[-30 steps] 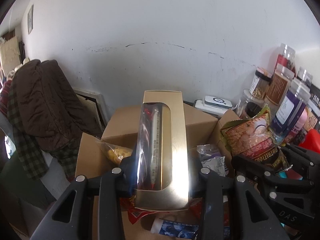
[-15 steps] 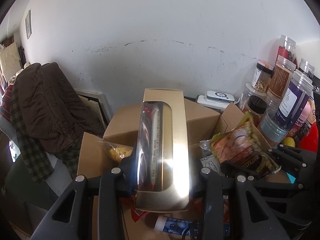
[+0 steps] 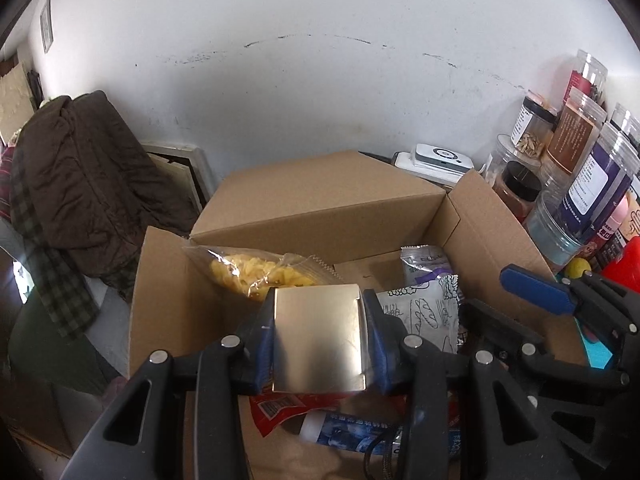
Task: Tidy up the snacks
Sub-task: 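Lower the gift box into the box with the left tool while the right tool releases the snack bag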
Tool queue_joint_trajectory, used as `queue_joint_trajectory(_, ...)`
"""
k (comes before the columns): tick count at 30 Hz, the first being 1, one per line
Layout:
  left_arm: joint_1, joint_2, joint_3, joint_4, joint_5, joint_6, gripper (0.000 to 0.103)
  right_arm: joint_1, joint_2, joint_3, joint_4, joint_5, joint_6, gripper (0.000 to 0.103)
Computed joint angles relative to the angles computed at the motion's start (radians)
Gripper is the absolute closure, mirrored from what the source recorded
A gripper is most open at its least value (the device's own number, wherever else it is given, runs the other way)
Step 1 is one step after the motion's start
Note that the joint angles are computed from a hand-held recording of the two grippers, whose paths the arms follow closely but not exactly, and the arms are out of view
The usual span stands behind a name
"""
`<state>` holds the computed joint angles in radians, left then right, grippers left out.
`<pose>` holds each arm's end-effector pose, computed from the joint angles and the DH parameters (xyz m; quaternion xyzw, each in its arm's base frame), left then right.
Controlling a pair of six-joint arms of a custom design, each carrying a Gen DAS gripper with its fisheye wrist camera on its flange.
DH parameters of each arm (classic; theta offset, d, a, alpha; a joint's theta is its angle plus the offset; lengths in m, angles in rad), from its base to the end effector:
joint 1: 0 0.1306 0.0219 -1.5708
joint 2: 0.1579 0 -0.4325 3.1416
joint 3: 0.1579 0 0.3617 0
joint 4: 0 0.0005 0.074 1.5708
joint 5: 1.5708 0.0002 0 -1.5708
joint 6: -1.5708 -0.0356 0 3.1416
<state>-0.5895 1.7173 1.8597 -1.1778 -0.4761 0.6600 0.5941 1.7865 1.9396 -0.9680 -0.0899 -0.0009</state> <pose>0.4770 -0.3000 0.5036 -0.0954 0.9344 0.0341 0.3415 0.5058 0.3449 0.5086 -0.2872 0.8831 0.1480 0.3402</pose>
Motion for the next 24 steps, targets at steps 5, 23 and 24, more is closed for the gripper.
queue_joint_trajectory(5, -0.004, -0.015, -0.008, 0.007, -0.01, 0.009, 0.064, 0.001, -0.025, -0.025, 0.019, 0.008, 0.008, 0.061)
queue_joint_trajectory(23, -0.07, -0.065, 0.045, -0.032, -0.099, 0.019, 0.064, 0.009, -0.11, -0.064, 0.063, 0.022, -0.029, 0.061)
queue_joint_trajectory(24, -0.074, -0.068, 0.048, -0.033, -0.103, 0.018, 0.064, 0.01, -0.116, -0.064, 0.063, 0.026, -0.029, 0.061)
